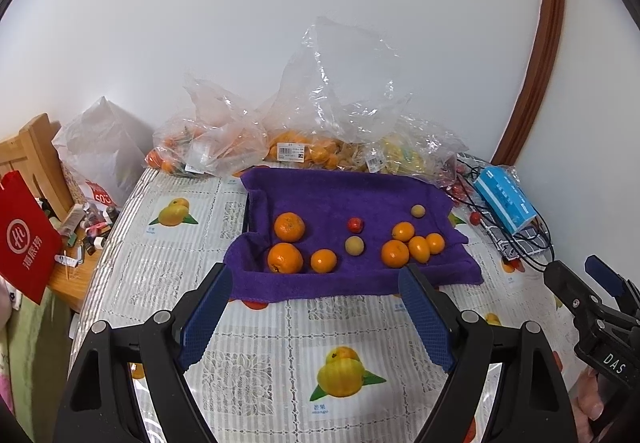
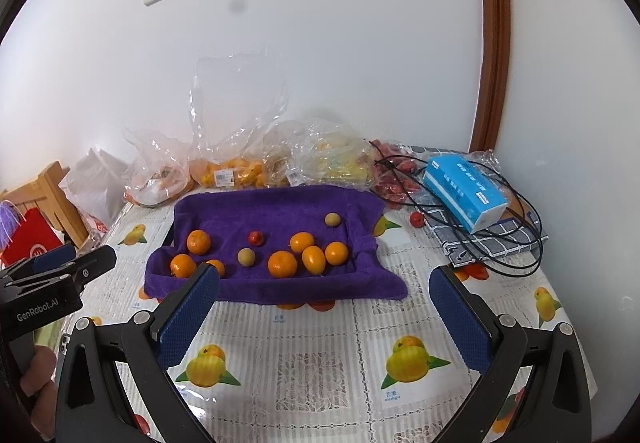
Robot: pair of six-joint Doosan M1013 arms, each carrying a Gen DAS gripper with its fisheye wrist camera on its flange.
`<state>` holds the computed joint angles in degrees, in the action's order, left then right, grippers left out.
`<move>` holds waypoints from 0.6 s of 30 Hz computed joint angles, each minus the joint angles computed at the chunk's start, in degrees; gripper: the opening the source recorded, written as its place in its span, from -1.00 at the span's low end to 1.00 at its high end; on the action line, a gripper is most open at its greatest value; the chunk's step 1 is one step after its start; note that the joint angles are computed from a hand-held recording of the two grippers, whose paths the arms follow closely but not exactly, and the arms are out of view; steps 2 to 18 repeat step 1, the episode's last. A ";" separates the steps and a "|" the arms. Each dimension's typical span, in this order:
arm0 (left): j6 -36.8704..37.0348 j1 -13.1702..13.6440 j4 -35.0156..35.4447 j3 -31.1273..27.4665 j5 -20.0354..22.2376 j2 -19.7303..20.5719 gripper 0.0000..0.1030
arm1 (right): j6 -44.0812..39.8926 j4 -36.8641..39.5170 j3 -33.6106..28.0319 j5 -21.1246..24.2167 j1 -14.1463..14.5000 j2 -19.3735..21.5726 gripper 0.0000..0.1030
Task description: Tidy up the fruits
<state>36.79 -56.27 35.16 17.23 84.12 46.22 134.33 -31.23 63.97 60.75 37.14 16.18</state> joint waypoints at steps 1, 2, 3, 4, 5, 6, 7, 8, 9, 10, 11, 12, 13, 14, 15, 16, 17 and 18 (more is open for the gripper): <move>-0.03 -0.10 0.17 0.11 -0.12 -0.05 0.63 | -0.10 -0.05 0.05 0.03 0.05 -0.11 1.00; -0.03 -0.10 0.17 0.11 -0.12 -0.05 0.63 | -0.10 -0.05 0.05 0.03 0.05 -0.11 1.00; -0.03 -0.10 0.17 0.11 -0.12 -0.05 0.63 | -0.10 -0.05 0.05 0.03 0.05 -0.11 1.00; -0.03 -0.10 0.17 0.11 -0.12 -0.05 0.63 | -0.10 -0.05 0.05 0.03 0.05 -0.11 1.00; -0.03 -0.10 0.17 0.11 -0.12 -0.05 0.63 | -0.10 -0.05 0.05 0.03 0.05 -0.11 1.00; -0.03 -0.10 0.17 0.11 -0.12 -0.05 0.63 | -0.10 -0.05 0.05 0.03 0.05 -0.11 1.00; -0.03 -0.10 0.17 0.11 -0.12 -0.05 0.63 | -0.10 -0.05 0.05 0.03 0.05 -0.11 1.00; -0.03 -0.10 0.17 0.11 -0.12 -0.05 0.63 | -0.10 -0.05 0.05 0.03 0.05 -0.11 1.00; -0.03 -0.10 0.17 0.11 -0.12 -0.05 0.63 | -0.10 -0.05 0.05 0.03 0.05 -0.11 1.00; -0.03 -0.10 0.17 0.11 -0.12 -0.05 0.63 | -0.10 -0.05 0.05 0.03 0.05 -0.11 1.00; -0.03 -0.10 0.17 0.11 -0.12 -0.05 0.63 | -0.10 -0.05 0.05 0.03 0.05 -0.11 1.00; -0.03 -0.10 0.17 0.11 -0.12 -0.05 0.63 | -0.10 -0.05 0.05 0.03 0.05 -0.11 1.00; -0.03 -0.10 0.17 0.11 -0.12 -0.05 0.63 | -0.10 -0.05 0.05 0.03 0.05 -0.11 1.00; -0.03 -0.10 0.17 0.11 -0.12 -0.05 0.63 | -0.10 -0.05 0.05 0.03 0.05 -0.11 1.00; -0.03 -0.10 0.17 0.11 -0.12 -0.05 0.63 | -0.10 -0.05 0.05 0.03 0.05 -0.11 1.00; -0.03 -0.10 0.17 0.11 -0.12 -0.05 0.63 | -0.10 -0.05 0.05 0.03 0.05 -0.11 1.00; -0.03 -0.10 0.17 0.11 -0.12 -0.05 0.63 | -0.10 -0.05 0.05 0.03 0.05 -0.11 1.00; -0.03 -0.10 0.17 0.11 -0.12 -0.05 0.63 | -0.10 -0.05 0.05 0.03 0.05 -0.11 1.00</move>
